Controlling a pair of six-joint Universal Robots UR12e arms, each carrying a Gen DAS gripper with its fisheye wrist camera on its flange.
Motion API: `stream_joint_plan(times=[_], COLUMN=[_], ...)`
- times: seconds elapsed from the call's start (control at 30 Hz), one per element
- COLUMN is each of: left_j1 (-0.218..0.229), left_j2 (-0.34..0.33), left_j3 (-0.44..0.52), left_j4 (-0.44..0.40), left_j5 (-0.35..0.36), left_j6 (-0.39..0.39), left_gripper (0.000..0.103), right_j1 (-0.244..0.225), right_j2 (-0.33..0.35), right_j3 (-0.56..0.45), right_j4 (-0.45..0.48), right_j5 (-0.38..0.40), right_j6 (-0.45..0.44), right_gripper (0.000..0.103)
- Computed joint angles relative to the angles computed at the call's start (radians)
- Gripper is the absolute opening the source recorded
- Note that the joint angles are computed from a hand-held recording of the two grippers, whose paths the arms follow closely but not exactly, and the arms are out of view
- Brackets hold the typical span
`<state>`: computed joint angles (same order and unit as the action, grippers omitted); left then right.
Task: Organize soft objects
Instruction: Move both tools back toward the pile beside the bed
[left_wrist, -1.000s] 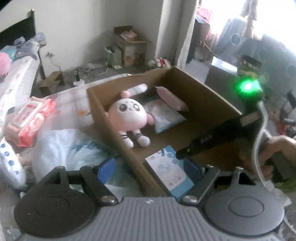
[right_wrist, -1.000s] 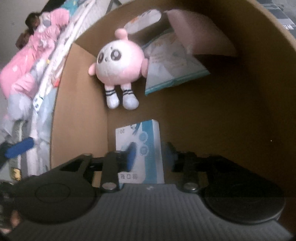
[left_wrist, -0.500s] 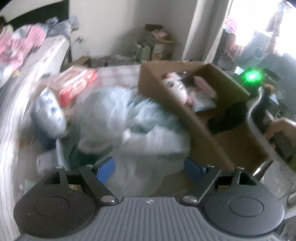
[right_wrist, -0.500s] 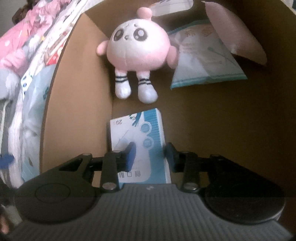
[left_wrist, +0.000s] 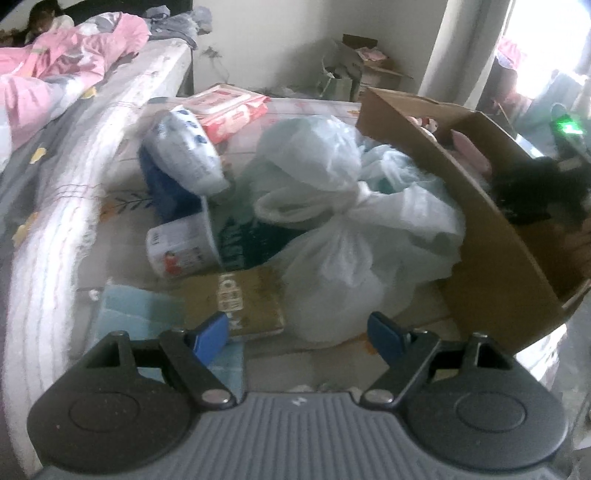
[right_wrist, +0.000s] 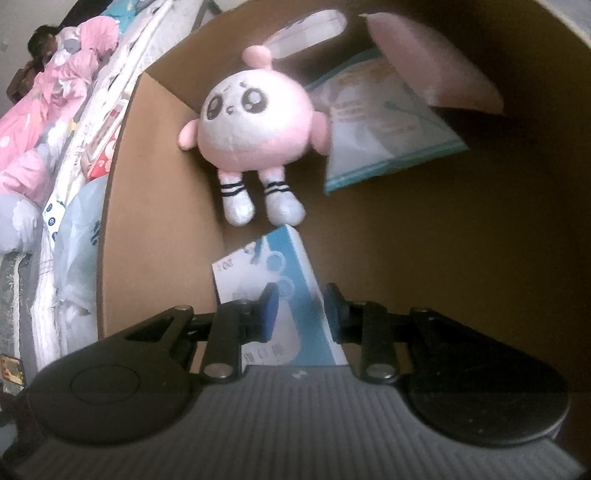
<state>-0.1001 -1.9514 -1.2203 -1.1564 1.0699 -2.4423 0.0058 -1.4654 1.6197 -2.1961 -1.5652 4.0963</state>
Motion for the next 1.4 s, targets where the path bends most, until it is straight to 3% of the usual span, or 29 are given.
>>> stream_joint_plan(times=[0.17,0.3,0.57,0.63,0.7,0.77,1.0,1.1,1.27,1.4], left_j1=[0.009,0.014,0.028,0.03,0.032,0.036,0.047,0.053,0.064,0.075], left_j2=[0.008,0.014,0.026,0.028,0.031,0.033,0.04,0.045,0.051,0.061], left_j3=[-0.015,-0.024,-0.044,-0.051,-0.057,-0.063,-0.078,-0.086,-0.093,-0.109], left_j4=[-0.002,-0.014,0.014,0.032,0.051,0.069,0.113,0.13,0.149,0.179], left_j5=[-0.005,-0.008,-0.014,-0.005,0.003,0.005,0.014,0.009,-0.004,-0.018], left_j6=[0.004,0.005,-0.007,-0.016,-0.024,-0.03,-0.048,-0.057,-0.071,-0.08], left_gripper=[0.083,0.083,0.085,0.085,0.086,0.087,0.09,0.092,0.093,0.096], right_j1=[-0.008,0.004,0.034,0.049,0.07,0.084,0.152,0.165,0.206,0.228], right_j2=[-0.018,-0.005,0.008,0.008,0.012,0.008,-0.021,-0.031,-0.011,0.022], right_j3=[0.028,0.026,0.007,-0.004,-0.025,-0.032,-0.036,-0.031,-0.068,-0.108], right_j4=[0.011,-0.011,-0.016,0.001,0.025,0.027,-0.069,-0.14,-0.226,-0.282], right_j5=[0.07,0.074,0.012,-0.034,-0.106,-0.157,-0.309,-0.336,-0.345,-0.29], right_j6=[0.059,0.094,0.118,0.1,0.077,0.061,0.052,0.014,-0.057,-0.095], right_gripper=[0.029,0.031,0.032,0.038,0.05,0.052,0.056,0.057,0.059,0.06])
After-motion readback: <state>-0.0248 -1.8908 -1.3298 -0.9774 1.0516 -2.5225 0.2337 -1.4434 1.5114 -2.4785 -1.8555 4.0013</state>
